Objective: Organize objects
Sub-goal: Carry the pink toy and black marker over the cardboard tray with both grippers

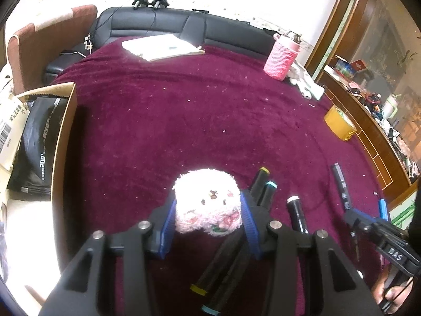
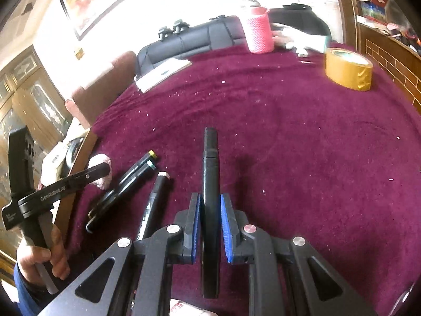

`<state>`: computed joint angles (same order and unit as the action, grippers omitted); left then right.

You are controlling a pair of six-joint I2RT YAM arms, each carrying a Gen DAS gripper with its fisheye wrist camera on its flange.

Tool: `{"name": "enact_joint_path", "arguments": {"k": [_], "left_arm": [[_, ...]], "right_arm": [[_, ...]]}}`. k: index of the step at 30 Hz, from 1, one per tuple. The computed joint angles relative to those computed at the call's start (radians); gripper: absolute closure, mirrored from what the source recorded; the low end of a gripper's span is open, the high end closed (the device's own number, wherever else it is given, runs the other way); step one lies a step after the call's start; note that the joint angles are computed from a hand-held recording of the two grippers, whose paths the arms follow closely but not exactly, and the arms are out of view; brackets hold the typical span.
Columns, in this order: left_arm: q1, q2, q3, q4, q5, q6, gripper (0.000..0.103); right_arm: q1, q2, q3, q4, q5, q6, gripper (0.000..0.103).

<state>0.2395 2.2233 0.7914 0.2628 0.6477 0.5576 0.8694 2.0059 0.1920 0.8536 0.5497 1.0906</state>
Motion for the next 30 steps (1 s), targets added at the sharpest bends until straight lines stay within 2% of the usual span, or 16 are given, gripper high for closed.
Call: {"name": "enact_joint_path", "arguments": {"k": [4, 9, 12, 16, 20, 25, 27, 30], "left_arm": [[0.011, -0.032, -0.024, -0.001, 0.037, 0.004, 0.059], [0.086, -0.129, -0.068, -0.085, 0.130, 0.072, 0.058], [0.159, -0.184, -0.064, -0.200, 0.188, 0.152, 0.058], [0.266, -0.209, -0.021, -0.355, 0.228, 0.273, 0.058], [0.402, -0.187, 0.085, -0.556, 0.269, 0.411, 0.058], [0.582, -0.091, 0.326, -0.877, 0.288, 0.604, 0.058], [0.639, -0.031, 0.449, -0.983, 0.278, 0.642, 0.058], [0.689, 0.049, 0.607, -1.057, 0.246, 0.627, 0.058]], "right_arm": [[0.049, -0.086, -0.017, -0.042, 0.030, 0.059, 0.087], [0.152, -0.267, 0.041, -0.268, 0.069, 0.095, 0.086], [0.181, -0.319, 0.096, -0.347, 0.065, 0.077, 0.086], [0.168, -0.276, 0.181, -0.327, -0.030, 0.013, 0.086], [0.145, -0.188, 0.296, -0.301, -0.163, -0.044, 0.086], [0.157, -0.064, 0.510, -0.379, -0.277, -0.113, 0.086], [0.166, -0.004, 0.606, -0.420, -0.313, -0.132, 0.086], [0.170, 0.082, 0.727, -0.459, -0.364, -0.156, 0.086]]}}
